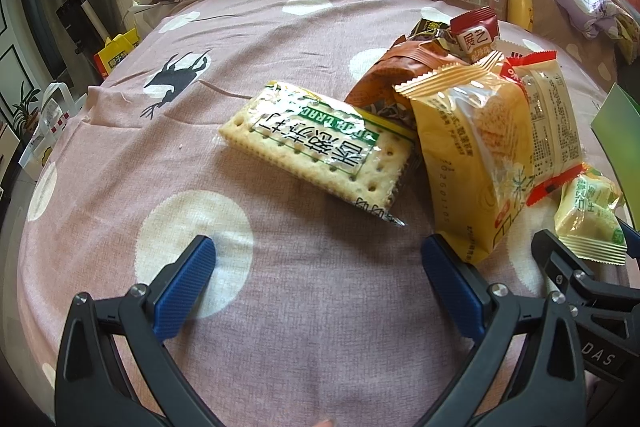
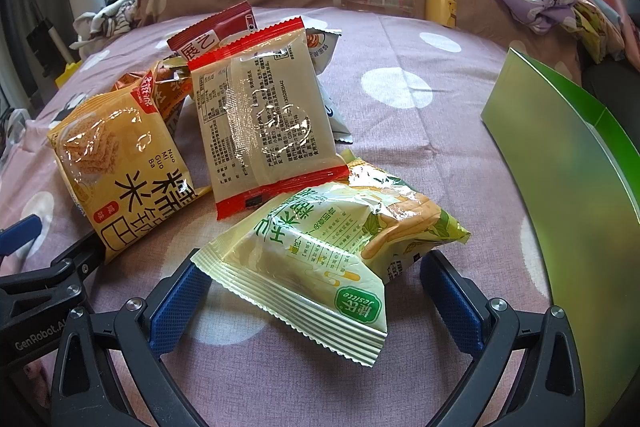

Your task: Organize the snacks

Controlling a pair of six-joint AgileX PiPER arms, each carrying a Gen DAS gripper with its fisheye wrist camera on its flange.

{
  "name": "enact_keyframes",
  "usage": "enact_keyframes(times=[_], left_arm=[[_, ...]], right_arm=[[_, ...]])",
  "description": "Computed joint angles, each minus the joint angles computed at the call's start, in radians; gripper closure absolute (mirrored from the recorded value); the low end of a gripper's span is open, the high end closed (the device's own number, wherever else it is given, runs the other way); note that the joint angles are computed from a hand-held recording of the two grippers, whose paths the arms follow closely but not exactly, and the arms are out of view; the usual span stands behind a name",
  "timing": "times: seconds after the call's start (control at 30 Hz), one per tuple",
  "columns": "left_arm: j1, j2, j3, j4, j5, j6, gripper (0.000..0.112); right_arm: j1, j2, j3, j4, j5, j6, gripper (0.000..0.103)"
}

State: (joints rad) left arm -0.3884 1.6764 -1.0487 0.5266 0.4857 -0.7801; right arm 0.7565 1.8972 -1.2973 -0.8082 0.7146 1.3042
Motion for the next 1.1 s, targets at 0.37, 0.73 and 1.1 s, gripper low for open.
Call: enact_keyframes(times=[0.37, 0.73, 1.1], left_arm=[[0.041, -0.073, -0.021, -0.200, 0.059, 0.169, 0.016], [0.068, -0.138, -0.089, -0.936, 0.072, 0.810, 0.039], [-0.062, 0.160, -0.424, -0.901, 0.312, 0.749, 0.042]], right_arm=[[-0.074, -0.121, 0.033, 0.274, -0.115, -0.191, 0.001], [-0.170, -0.164, -0.146, 0.541, -0.055, -0.290, 0.001], [-0.323, -0.180, 0.007, 0.857, -0.159, -0.538, 0.029]])
